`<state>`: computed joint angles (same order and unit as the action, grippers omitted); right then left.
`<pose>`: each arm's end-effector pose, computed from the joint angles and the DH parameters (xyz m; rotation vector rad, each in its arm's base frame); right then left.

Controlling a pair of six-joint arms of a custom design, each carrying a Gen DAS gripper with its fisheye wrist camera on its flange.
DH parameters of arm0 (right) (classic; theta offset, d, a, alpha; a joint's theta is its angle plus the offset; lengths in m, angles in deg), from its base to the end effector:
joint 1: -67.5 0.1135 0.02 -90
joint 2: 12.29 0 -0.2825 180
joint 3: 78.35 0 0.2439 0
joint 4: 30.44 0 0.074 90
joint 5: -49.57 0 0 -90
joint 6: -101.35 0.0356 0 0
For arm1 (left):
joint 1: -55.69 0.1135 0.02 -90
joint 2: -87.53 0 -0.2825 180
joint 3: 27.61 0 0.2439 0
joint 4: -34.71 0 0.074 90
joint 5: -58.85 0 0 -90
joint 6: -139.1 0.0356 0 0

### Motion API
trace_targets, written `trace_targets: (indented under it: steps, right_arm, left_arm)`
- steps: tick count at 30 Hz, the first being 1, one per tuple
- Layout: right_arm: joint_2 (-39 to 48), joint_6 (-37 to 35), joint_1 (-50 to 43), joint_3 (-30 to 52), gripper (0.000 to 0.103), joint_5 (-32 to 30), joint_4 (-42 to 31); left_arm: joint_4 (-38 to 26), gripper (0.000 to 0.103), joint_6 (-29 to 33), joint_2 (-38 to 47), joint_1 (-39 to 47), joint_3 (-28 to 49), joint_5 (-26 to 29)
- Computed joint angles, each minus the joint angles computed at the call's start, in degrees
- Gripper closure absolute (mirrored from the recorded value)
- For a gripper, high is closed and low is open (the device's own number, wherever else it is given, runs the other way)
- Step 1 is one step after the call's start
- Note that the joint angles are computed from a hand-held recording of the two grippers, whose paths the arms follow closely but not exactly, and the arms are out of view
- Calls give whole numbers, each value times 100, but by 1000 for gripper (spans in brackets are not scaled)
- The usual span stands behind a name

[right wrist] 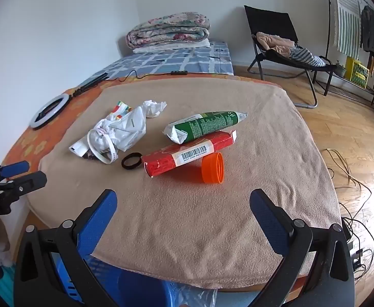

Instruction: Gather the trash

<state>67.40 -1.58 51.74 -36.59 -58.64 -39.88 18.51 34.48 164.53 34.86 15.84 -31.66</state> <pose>0.2290 -0.0531 0.1622 -0.0887 2.3471 0.1374 0.2156 -0.0817 0.1703 0.1291 2.4536 -0.2637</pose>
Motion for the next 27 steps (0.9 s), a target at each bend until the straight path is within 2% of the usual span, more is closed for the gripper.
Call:
trace_targets:
  steps: [27]
  right_arm:
    - [-31, -31, -38, -26, 0, -9, 7]
  left_arm:
    - [-18, 1, -45, 4, -81, 9, -144]
